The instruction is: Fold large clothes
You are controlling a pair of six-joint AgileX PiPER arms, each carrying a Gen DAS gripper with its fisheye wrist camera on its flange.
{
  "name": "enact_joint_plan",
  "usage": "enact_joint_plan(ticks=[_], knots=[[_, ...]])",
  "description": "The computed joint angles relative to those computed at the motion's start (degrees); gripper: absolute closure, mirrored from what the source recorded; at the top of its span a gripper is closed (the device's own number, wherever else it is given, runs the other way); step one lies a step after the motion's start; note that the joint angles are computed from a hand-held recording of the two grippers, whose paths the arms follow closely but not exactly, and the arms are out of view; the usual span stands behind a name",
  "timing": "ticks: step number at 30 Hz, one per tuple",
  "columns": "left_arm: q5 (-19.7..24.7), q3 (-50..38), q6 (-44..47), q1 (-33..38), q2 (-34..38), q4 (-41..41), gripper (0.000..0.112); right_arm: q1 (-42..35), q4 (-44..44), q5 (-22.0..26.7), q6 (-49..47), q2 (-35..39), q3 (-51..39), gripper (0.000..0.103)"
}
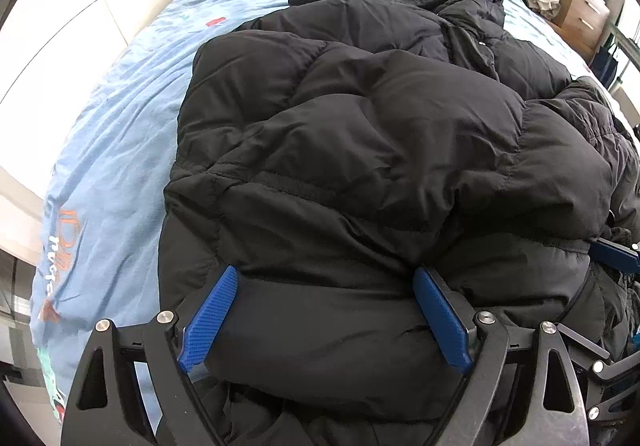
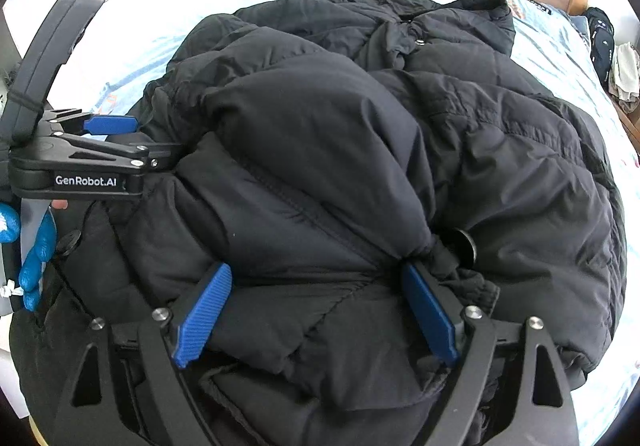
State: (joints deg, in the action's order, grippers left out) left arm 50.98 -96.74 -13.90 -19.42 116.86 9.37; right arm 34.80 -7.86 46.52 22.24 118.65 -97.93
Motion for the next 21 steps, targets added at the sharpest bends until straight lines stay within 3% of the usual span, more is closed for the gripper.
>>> enact_joint_plan(ticks=[9, 21], knots=[[3.86, -1.35, -0.48, 0.15, -0.63, 0.87, 0.023, -0.8, 2.85, 1.85, -2.62, -1.26, -0.28, 0.016], [15.15, -12.37, -5.66, -1.16, 1.5, 6.27, 0.023, -1.24, 4.08, 1.33, -2.83, -5.18, 1.79, 0.016]])
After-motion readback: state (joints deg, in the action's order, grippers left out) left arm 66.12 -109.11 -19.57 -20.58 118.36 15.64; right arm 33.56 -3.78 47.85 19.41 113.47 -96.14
